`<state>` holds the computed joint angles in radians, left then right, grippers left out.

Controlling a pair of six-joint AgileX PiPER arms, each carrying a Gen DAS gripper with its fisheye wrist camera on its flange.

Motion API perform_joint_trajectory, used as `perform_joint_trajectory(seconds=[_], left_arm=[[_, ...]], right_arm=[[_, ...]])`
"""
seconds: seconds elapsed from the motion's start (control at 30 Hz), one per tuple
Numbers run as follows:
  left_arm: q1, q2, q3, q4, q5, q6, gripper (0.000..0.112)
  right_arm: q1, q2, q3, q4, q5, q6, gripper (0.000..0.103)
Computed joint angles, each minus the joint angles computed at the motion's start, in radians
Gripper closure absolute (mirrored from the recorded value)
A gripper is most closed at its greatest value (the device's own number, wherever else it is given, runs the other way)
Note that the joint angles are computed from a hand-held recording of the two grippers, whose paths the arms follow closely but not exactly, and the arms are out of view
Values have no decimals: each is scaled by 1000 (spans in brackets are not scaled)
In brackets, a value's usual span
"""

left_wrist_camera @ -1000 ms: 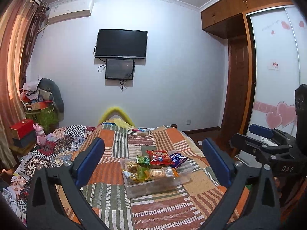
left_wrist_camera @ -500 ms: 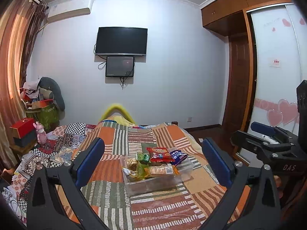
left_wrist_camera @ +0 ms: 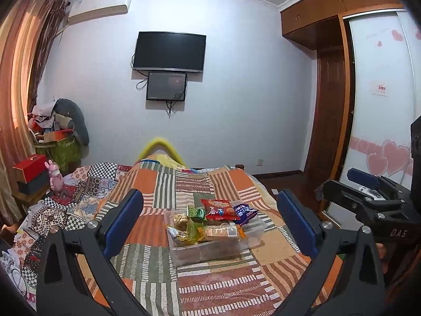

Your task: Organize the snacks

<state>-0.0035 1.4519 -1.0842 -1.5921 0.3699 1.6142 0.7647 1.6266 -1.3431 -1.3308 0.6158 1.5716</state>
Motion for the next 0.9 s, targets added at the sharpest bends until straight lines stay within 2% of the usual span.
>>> perform_joint_trajectory(seconds=[0.9], left_arm=[[23, -9, 2, 12, 60, -4, 9]], right_arm=[[7, -7, -6, -4, 11, -3, 0]])
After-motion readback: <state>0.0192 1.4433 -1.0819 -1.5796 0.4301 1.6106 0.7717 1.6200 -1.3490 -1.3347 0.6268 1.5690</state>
